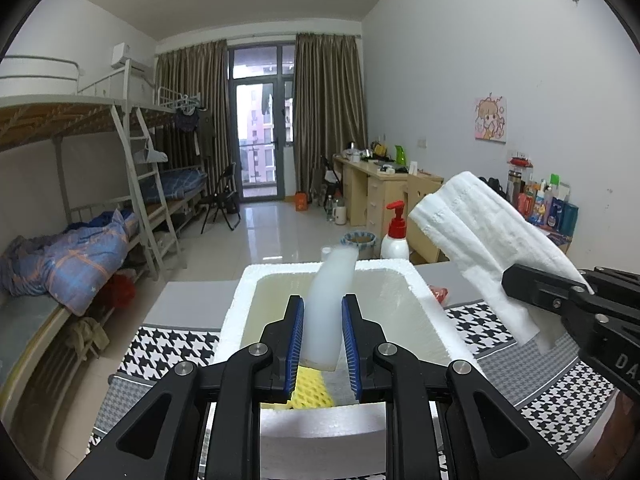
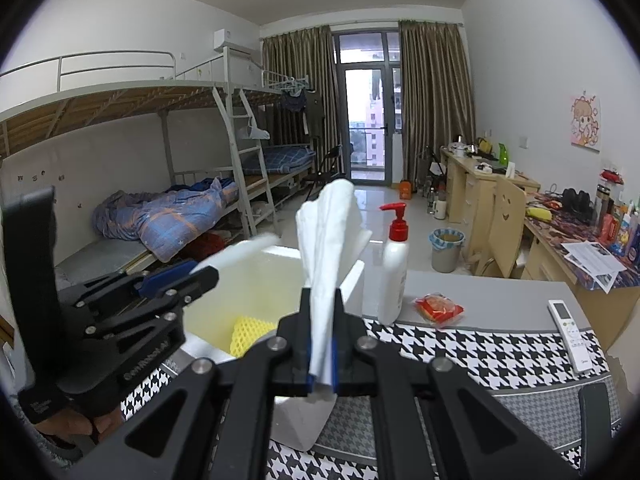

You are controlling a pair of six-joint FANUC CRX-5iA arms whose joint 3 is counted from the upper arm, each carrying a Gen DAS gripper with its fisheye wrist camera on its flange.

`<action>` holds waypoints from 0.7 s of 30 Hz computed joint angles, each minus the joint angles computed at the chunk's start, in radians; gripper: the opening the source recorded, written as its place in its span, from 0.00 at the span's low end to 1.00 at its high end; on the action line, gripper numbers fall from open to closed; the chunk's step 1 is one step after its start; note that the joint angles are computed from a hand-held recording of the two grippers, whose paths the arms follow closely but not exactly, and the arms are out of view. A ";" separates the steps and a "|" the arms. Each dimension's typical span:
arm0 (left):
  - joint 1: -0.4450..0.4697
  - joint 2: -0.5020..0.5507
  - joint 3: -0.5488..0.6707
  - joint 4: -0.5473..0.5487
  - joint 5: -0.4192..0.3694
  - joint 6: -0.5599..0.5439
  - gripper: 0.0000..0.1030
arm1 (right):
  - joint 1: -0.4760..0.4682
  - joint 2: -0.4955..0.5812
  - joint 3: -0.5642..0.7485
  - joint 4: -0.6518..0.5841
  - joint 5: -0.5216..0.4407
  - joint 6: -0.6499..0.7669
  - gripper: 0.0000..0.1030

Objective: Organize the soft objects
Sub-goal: 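Open the left tool to drop the foam tube into the box, then lower the tissues into the foam box and open the right tool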

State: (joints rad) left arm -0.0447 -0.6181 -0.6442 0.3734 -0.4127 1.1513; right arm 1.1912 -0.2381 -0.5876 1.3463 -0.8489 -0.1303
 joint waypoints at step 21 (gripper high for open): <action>0.057 -0.052 -0.054 0.055 0.034 -0.020 0.99 | 0.018 0.038 0.039 -0.015 -0.028 0.023 0.08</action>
